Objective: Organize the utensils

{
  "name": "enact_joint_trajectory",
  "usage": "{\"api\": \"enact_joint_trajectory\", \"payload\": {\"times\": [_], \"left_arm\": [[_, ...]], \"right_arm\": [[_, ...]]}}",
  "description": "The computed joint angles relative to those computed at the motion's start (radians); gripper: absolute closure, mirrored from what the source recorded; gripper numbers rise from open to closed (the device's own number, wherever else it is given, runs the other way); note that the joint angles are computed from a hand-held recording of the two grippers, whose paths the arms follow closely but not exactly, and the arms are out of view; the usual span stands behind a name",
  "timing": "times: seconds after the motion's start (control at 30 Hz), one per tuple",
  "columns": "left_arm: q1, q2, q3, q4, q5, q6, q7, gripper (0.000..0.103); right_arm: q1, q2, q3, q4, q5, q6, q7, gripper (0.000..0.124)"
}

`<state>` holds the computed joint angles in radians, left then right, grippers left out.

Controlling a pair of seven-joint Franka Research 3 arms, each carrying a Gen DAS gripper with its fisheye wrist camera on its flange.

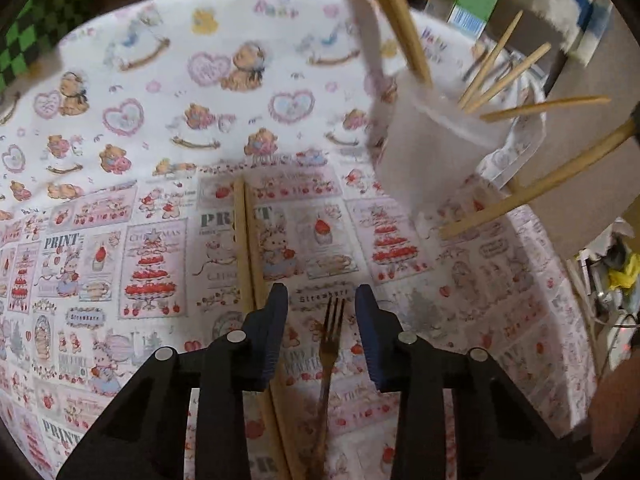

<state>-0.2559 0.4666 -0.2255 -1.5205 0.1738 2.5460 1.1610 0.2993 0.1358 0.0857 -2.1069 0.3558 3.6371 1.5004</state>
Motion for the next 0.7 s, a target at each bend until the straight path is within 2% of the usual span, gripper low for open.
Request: {"api": "enact_joint_trajectory", "payload": {"times": [0.03, 0.07, 0.1, 0.17, 0.27, 0.47, 0.7], "left_arm": [[0.006, 0.023, -0.010, 0.034, -0.017, -0.039, 0.018, 0.072], [0.018, 0.043, -0.023, 0.064, -0.044, -0.073, 0.042, 0.079], [0.021, 0.053, -0.024, 0.080, -0.059, -0.085, 0.045, 0.081], [0.011, 0.056, -0.008, 0.086, -0.046, -0.076, 0.031, 0.082], [0.028, 0.065, -0.026, 0.095, -0.082, -0.092, 0.063, 0.087], [0.038, 0.054, -0.024, 0.080, -0.109, -0.085, 0.061, 0.094], [0.040, -0.033, -0.008, -0.001, -0.092, 0.007, 0.045, 0.095]], "right_arm": [[-0.015, -0.002, 0.006, -0.004, -0.031, -0.006, 0.034, 0.116], [-0.021, -0.002, 0.007, -0.005, -0.044, -0.008, 0.048, 0.116], [-0.027, -0.003, 0.008, -0.005, -0.056, -0.011, 0.065, 0.116], [-0.029, -0.004, 0.007, -0.006, -0.061, -0.015, 0.077, 0.116], [-0.038, -0.007, 0.008, -0.009, -0.086, -0.021, 0.107, 0.116], [-0.032, -0.007, 0.002, -0.007, -0.085, -0.032, 0.109, 0.116], [-0.019, -0.006, -0.005, -0.002, -0.033, -0.031, 0.071, 0.116]]}}
